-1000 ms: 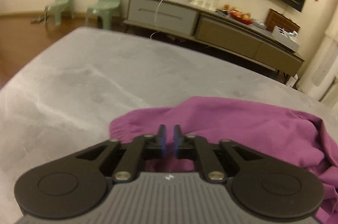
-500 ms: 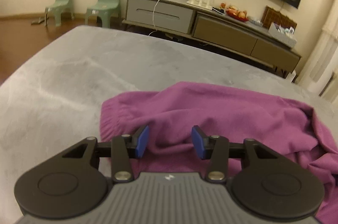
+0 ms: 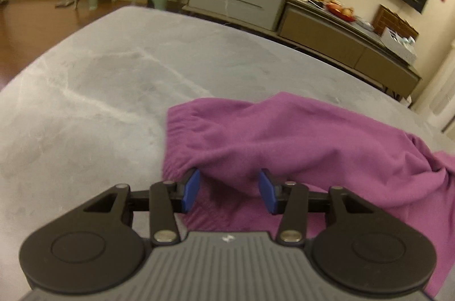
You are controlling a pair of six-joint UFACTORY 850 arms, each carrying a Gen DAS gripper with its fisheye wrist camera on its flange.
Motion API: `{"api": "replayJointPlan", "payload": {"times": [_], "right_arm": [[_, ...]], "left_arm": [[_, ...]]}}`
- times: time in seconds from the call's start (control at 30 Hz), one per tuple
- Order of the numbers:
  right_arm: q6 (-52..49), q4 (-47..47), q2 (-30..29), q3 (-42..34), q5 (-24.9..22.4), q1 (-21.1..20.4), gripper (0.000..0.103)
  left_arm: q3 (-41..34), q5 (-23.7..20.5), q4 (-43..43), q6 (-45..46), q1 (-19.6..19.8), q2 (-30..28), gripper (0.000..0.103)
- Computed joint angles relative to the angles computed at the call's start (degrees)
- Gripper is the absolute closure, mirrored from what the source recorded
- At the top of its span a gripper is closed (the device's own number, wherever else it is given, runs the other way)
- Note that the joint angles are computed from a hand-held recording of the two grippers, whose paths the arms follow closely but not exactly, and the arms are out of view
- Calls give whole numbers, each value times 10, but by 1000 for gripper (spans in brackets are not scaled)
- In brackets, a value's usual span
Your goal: Fold clothes
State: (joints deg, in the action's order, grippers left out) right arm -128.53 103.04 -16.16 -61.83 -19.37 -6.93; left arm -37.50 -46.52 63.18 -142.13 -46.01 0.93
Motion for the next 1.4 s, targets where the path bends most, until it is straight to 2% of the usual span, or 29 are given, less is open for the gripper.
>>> {"api": "replayJointPlan", "payload": {"times": [0.03,0.1,0.17,0.2,0.27,0.33,0.4,0.43,0.5,0.6,0.67,0.73,0.83,0.9,0.93,1.0,1.03,1.13,1.17,1.2,1.23,1.27,1.3,1.33,1.4], "right_arm": [[-18,22,-1,16,-21,-14,16],[-108,100,-10,40,-32,-36,16],[-204,192,-27,49,-36,-58,16],[-217,214,-40,43,-37,-68,15],[-171,202,-69,14,-21,-83,15],[-83,145,-91,-16,-19,-98,15],[-43,129,-108,-37,-38,-106,14],[-29,130,-118,-51,-44,-107,14],[13,119,-134,-76,-53,-105,14],[112,44,-153,-108,-87,-107,14],[118,21,-158,-112,-105,-103,14],[80,25,-161,-110,-106,-93,14],[5,56,-164,-105,-84,-71,14],[-4,61,-164,-104,-86,-63,14],[4,59,-167,-107,-91,-60,14],[54,36,-174,-118,-112,-58,12],[85,20,-179,-125,-122,-56,8],[198,-65,-209,-164,-151,-47,6],[234,-103,-221,-179,-153,-42,7],[265,-143,-231,-192,-150,-37,22],[297,-188,-241,-204,-147,-32,53],[304,-208,-243,-206,-140,-28,60],[289,-204,-239,-200,-133,-25,74],[284,-209,-234,-196,-128,-23,96],[246,-177,-215,-178,-120,-23,102]], "left_arm": [[1,7,5,-4,4,-1,50],[-14,8,0,28,9,-18,41],[-36,-2,-12,81,14,-46,41],[-48,-9,-18,109,17,-61,41],[-62,-15,-26,155,23,-83,42],[-68,-22,-32,188,27,-93,49],[-68,-24,-42,220,38,-89,64],[-65,-21,-49,234,48,-82,67],[-54,-15,-55,268,71,-66,68],[-39,-31,-62,298,112,-48,69],[-33,-54,-72,301,139,-40,71],[-35,-68,-95,335,152,-31,77],[-26,-77,-80,327,127,19,73],[-22,-105,-61,287,88,54,55],[-21,-124,-54,263,64,67,49],[-19,-162,-48,213,14,84,32],[-18,-177,-49,188,-10,89,29],[-2,-180,-83,111,-61,96,16],[5,-170,-100,88,-71,97,16],[13,-153,-119,69,-76,97,16],[21,-135,-139,52,-80,97,16],[30,-113,-157,36,-81,98,16],[35,-99,-168,27,-79,98,16],[36,-94,-171,23,-78,96,16],[26,-95,-176,48,-75,76,18]]}}
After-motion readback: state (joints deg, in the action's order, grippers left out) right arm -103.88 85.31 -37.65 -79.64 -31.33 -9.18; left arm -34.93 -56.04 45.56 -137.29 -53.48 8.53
